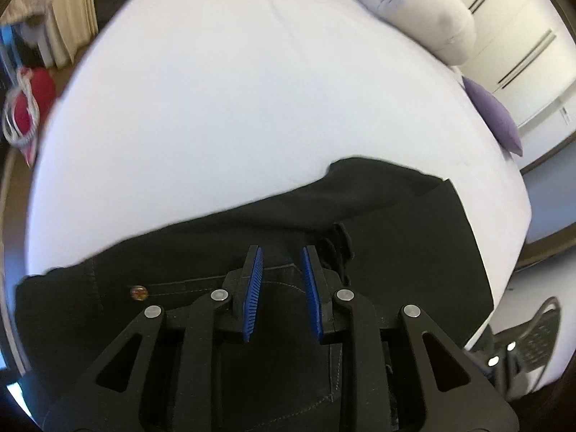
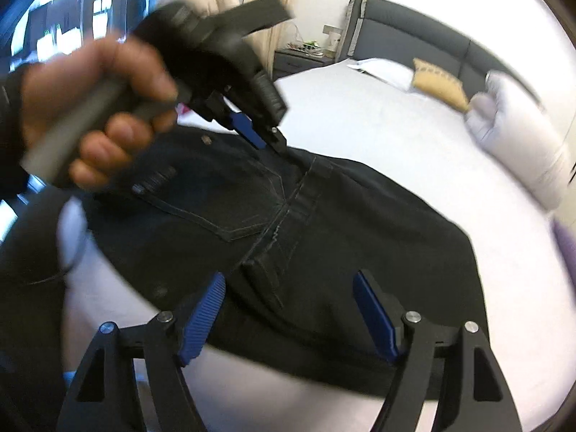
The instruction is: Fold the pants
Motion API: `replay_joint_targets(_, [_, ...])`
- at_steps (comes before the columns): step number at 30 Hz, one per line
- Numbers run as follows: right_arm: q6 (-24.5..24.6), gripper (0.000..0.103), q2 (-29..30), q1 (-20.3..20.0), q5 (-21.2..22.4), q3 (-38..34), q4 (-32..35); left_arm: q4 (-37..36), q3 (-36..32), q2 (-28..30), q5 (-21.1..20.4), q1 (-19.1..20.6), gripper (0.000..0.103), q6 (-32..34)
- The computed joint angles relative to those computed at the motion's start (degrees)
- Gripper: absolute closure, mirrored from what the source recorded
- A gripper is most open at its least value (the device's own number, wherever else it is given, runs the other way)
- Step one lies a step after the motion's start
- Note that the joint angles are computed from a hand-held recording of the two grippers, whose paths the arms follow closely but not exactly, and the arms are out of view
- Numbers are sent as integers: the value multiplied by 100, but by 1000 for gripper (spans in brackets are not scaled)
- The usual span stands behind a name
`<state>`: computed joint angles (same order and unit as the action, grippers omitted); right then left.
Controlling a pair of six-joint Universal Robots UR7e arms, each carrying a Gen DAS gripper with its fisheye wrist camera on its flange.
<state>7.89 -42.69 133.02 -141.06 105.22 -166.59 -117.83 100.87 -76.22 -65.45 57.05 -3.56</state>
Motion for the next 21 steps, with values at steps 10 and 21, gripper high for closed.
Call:
replay_joint_targets(10, [573, 78, -2582, -2369, 3909, 1072, -273, -126, 1121, -184, -342, -764, 81, 539])
replay_joint_targets(21, [1074, 99, -2126, -3729, 5032, 812, 347, -391, 1467, -441, -382, -644, 81, 766])
